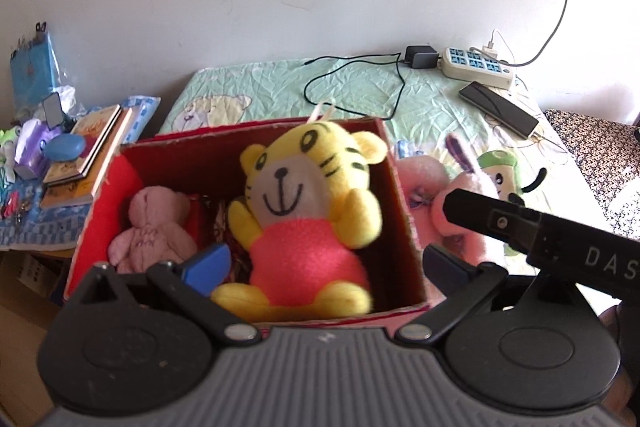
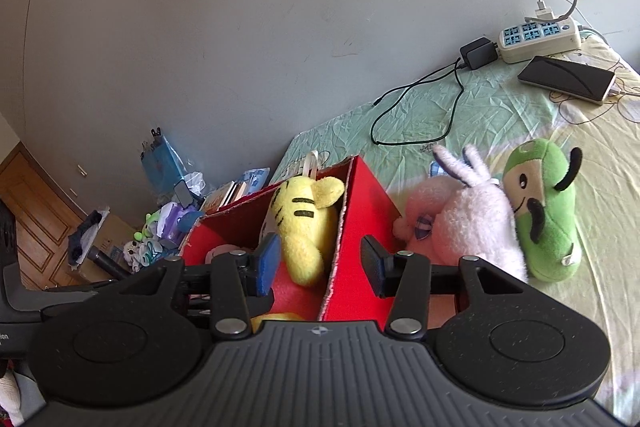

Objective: Organize objects
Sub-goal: 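Lower the tiger plush into the red box and open the right gripper, then move the right gripper over the bed toward the green plush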

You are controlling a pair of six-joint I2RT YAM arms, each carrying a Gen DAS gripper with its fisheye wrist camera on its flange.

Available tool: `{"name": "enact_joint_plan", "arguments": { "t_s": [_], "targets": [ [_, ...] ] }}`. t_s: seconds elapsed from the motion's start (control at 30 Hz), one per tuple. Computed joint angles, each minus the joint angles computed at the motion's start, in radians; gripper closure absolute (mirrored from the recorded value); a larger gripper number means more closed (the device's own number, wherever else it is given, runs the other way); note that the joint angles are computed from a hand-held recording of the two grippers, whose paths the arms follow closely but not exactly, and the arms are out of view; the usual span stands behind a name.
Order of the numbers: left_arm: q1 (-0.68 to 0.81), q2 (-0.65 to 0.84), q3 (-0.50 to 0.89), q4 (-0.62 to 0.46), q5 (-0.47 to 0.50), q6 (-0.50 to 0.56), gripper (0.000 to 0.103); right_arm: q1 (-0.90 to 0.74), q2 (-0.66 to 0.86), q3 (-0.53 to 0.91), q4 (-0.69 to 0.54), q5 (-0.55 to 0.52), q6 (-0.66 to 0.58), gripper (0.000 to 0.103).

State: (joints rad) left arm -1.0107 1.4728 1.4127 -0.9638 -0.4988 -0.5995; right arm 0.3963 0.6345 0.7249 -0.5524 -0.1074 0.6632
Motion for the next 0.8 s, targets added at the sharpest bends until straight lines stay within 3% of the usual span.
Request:
{"name": "enact_joint_plan", "arguments": {
  "t_s": [0.4,0.6,0.8],
  "targets": [
    [-0.137,0.156,0.153,-0.048,-0.055,-0.099,0.001,-0.46,-0.091,-0.009,-0.161,-0.4,-0.195,0.054],
    [-0.181,0.245,0.236,-0.057,-0.046,-0.106,0.001,-0.745,-0.08,0.006,-0.285,-0.615,-0.37,0.054],
    [-0.208,0.328,0.308,-0.058,-0.021,-0.097,0.001,-0.959,-0.036,0.014,-0.41,-0.751,-0.561,0.054]
  ]
}}
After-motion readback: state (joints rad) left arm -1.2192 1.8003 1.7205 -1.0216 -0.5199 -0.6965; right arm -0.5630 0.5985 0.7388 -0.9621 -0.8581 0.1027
